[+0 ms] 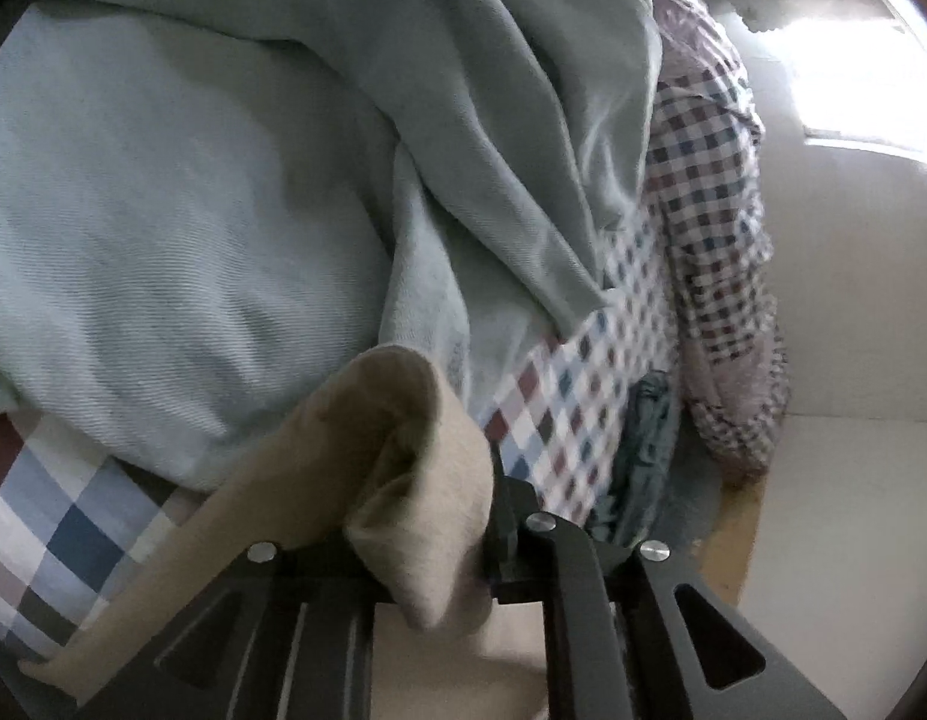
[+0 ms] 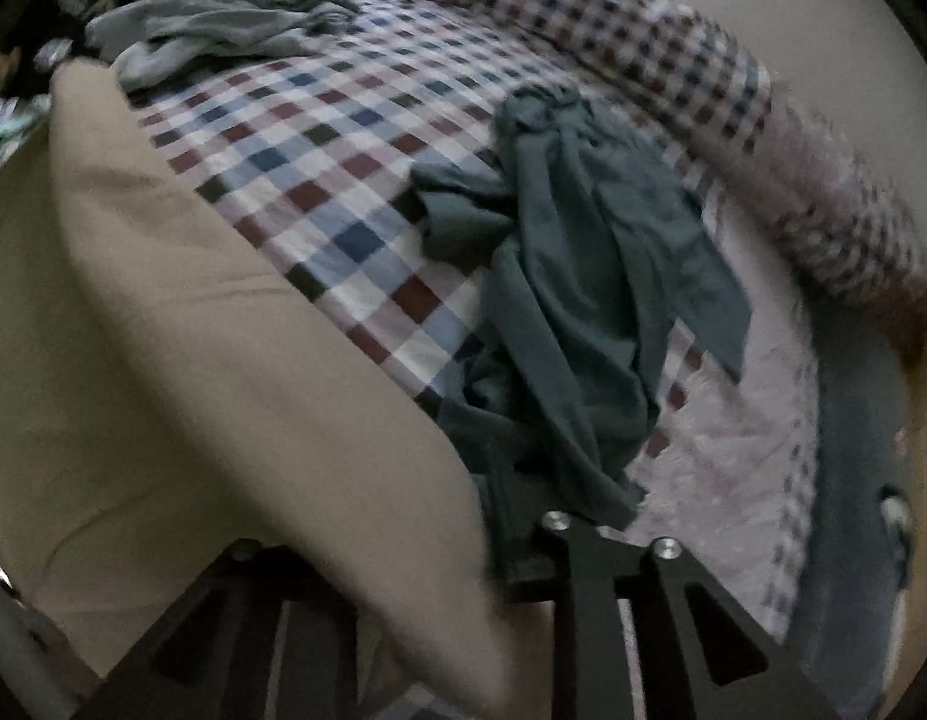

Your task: Fold clothes

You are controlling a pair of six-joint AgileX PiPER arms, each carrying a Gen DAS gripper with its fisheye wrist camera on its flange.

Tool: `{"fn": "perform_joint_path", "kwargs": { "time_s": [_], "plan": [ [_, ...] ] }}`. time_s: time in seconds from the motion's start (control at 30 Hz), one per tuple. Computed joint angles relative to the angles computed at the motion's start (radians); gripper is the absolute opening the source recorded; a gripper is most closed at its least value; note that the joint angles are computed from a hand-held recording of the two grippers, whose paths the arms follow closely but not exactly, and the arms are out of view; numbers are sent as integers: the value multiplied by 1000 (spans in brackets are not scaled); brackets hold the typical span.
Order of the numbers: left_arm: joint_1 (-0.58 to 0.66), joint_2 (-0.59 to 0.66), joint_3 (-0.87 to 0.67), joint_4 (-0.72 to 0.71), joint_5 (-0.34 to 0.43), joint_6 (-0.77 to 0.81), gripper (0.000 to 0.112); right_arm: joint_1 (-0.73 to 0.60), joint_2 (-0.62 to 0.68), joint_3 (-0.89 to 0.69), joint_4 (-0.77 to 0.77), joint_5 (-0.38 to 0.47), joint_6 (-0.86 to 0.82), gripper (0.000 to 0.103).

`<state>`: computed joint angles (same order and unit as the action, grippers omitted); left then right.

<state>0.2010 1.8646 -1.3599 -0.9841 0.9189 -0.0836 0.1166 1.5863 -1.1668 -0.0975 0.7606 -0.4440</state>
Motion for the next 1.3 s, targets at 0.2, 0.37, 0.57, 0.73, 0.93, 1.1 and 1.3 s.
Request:
{"fn": "perform_joint_path", "kwargs": {
  "time_s": [0.2,0.37,0.57,0.73,0.93,1.1,1.3],
  "plan": [
    [67,-123,121,-95,-15,133,25,-137,13,8,174,-100,-4,67],
    [205,-303,286,-245,-104,323,47,-174,-51,52,-8,-173,401,69],
    [322,-426,435,-305,-61,573,59,-117,-149,92,-128,-152,526,69],
    [327,-570,670,-406,-134,840,59,47,-177,64,51,-10,423,70],
    [210,-741,837,-294,-322,922,59,307,-14,-38,241,26,466,70],
    [230,-866,889,-272,-298,991,59,426,211,-247,134,52,655,69],
    [330,-860,913,-240,-222,1041,59,447,478,-676,-11,244,826,69]
  ]
}}
